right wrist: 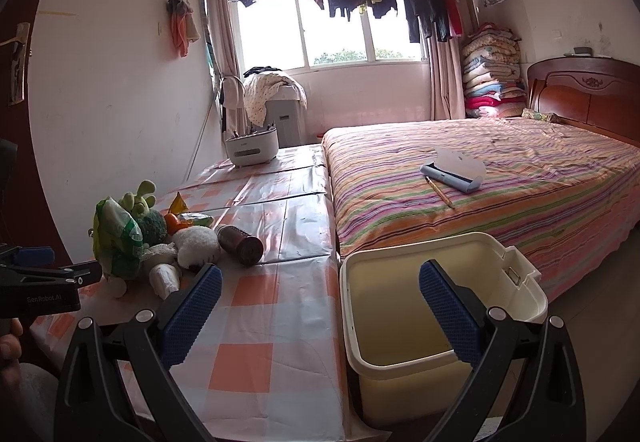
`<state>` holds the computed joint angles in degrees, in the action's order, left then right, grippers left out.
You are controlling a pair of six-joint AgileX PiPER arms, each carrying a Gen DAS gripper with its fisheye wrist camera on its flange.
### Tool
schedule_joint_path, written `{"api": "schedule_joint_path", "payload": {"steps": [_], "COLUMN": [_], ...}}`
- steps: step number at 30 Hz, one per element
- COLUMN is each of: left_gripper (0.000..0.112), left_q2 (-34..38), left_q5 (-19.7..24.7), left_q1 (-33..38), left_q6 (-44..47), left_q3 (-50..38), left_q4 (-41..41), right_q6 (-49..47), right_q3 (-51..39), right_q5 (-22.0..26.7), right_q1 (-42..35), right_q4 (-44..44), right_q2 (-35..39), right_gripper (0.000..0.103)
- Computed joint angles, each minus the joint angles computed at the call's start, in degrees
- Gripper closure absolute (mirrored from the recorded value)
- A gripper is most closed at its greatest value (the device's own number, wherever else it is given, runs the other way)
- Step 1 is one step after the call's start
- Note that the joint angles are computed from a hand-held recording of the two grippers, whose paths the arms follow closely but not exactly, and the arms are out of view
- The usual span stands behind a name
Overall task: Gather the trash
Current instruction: 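Move both tools toward the cluttered items on the table, then grasp the brown medicine bottle with the right tool while the left tool grasps the green plastic bag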
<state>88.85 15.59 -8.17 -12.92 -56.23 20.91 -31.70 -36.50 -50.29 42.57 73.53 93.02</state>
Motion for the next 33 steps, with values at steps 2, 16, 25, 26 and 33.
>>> {"api": "schedule_joint_path", "payload": {"steps": [2,16,25,26,33], "left_gripper": [0.024,0.024,0.024,0.024,0.024], "left_q2": [0.4,4.1,9.0,9.7,15.5], "left_q5": [0.1,2.4,4.5,5.0,9.7], "left_q1": [0.5,3.2,6.3,6.7,10.7], "left_q6": [2.0,9.6,19.3,20.6,33.1], "left_q3": [-0.6,-6.5,-13.2,-14.3,-24.0], "left_q4": [-2.3,-10.8,-21.4,-22.8,-36.1], "right_q6": [0.0,-0.4,0.4,0.8,2.8], "right_q3": [-0.2,-1.9,-5.0,-5.7,-18.1], "right_q5": [0.3,3.1,8.7,9.9,25.4], "right_q1": [-0.1,-1.7,-6.0,-7.0,-17.0], "right_q4": [-0.2,-1.3,-9.2,-11.1,-27.1], "right_q2": [0.2,1.8,3.0,3.2,8.6], "right_gripper": [0.007,0.007,0.007,0.007,0.007]}}
